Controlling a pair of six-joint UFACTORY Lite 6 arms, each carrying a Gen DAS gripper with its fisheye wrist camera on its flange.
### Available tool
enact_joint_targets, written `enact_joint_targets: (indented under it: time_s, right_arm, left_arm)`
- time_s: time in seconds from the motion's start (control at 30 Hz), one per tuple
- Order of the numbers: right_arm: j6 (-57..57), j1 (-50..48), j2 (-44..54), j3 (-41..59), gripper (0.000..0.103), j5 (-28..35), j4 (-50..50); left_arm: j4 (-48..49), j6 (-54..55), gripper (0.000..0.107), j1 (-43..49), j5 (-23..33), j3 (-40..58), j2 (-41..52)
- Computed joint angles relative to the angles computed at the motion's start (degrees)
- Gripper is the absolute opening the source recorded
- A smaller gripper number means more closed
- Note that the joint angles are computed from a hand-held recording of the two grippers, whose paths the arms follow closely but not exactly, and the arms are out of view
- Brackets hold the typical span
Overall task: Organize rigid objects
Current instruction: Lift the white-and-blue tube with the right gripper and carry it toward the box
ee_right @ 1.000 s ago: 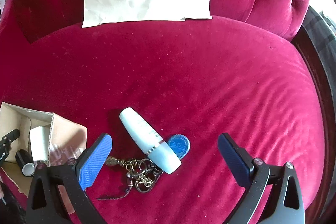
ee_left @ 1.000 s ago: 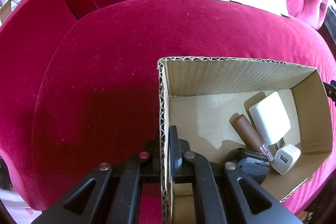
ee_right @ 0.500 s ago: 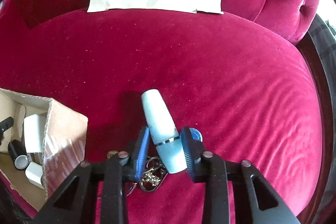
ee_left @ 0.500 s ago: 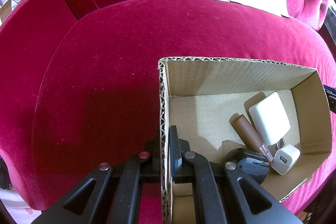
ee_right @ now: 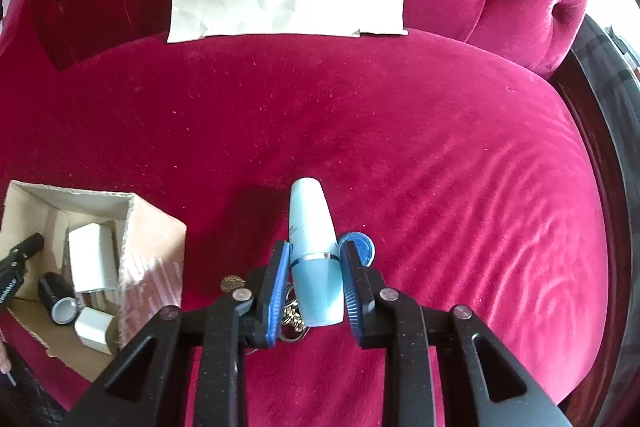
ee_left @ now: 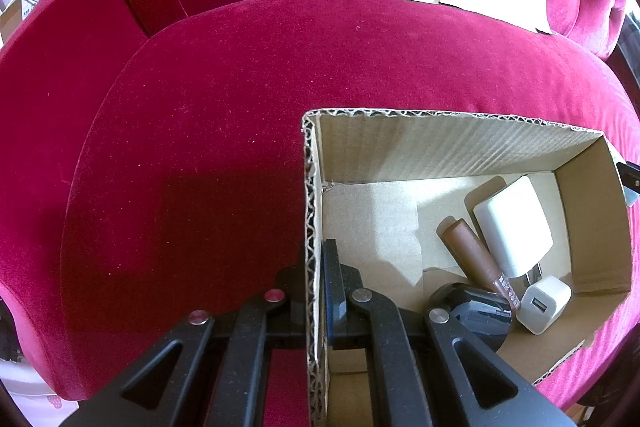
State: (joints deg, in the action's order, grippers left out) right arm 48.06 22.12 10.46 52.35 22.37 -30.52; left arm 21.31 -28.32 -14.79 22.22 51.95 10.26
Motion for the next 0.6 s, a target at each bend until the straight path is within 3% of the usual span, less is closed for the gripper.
enact_joint_targets:
  time_s: [0.6]
  right_arm:
    - [0.95, 5.67, -10.63, -1.13, 0.027, 7.96, 2.89]
  left_arm:
    - [-0.65, 0.70, 0.004, 0.31, -0.22, -0.36, -0.30]
